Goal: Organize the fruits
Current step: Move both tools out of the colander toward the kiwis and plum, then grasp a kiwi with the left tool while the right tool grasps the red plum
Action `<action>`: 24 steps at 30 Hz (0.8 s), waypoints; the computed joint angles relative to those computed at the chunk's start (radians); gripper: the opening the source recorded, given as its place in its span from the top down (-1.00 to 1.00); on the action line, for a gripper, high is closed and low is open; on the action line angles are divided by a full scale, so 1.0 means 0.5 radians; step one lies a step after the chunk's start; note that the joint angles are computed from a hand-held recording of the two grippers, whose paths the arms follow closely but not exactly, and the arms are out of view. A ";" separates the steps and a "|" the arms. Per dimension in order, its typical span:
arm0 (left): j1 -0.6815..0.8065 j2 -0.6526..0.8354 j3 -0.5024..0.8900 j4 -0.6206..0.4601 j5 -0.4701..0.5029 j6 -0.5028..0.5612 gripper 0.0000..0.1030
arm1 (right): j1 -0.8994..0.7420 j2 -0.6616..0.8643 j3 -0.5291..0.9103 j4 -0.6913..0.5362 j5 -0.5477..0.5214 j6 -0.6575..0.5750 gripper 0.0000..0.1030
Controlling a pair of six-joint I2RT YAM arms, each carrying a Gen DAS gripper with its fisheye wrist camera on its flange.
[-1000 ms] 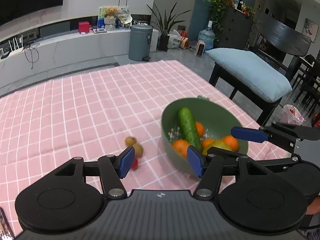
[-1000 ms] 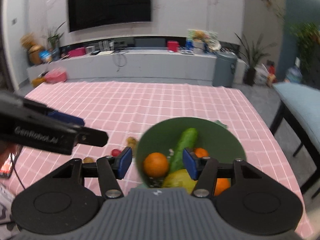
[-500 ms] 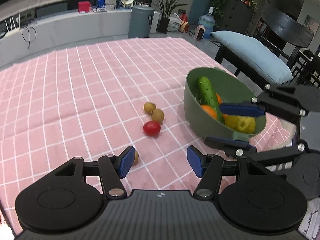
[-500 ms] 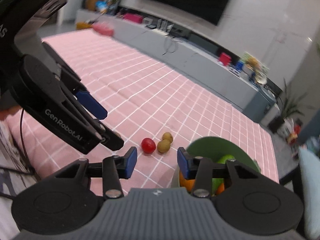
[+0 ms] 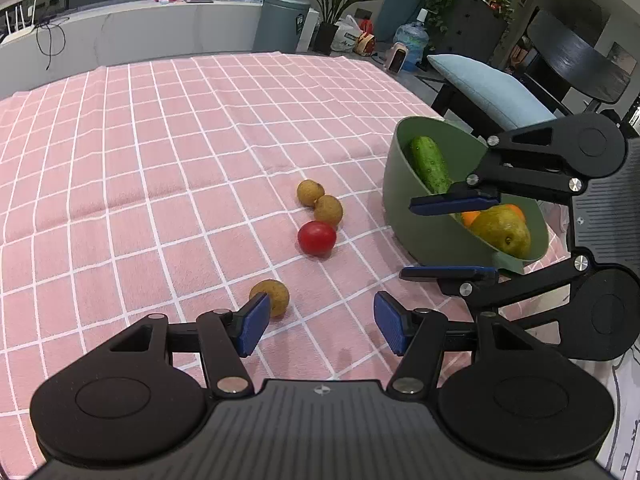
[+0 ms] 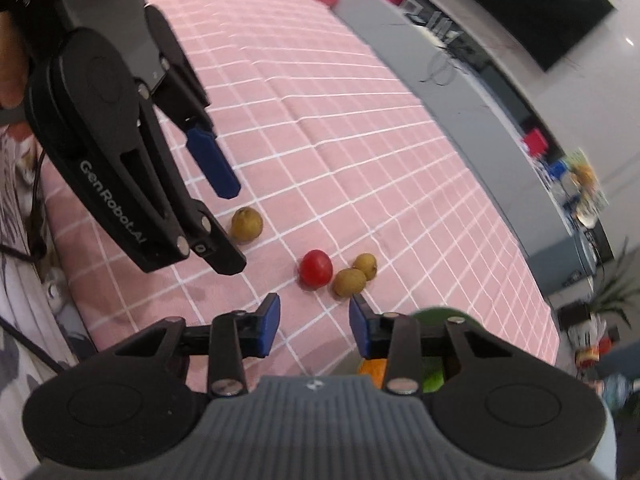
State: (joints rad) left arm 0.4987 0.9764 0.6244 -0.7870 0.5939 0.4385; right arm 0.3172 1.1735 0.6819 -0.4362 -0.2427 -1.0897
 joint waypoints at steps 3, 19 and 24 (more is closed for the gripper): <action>0.046 0.055 0.008 0.001 0.034 0.021 -0.36 | 0.039 0.096 0.068 -0.031 0.021 -0.099 0.47; -0.081 0.254 0.004 0.200 -0.197 -0.109 0.03 | 0.183 0.517 0.289 0.035 0.091 -0.271 0.52; -0.072 0.297 0.005 0.236 -0.205 -0.111 0.22 | 0.226 0.620 0.334 0.085 0.118 -0.251 0.52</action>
State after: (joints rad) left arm 0.4628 1.1251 0.6269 -0.6690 0.4916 0.3832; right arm 0.4300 1.4834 0.8491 -0.3936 -0.1839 -1.2151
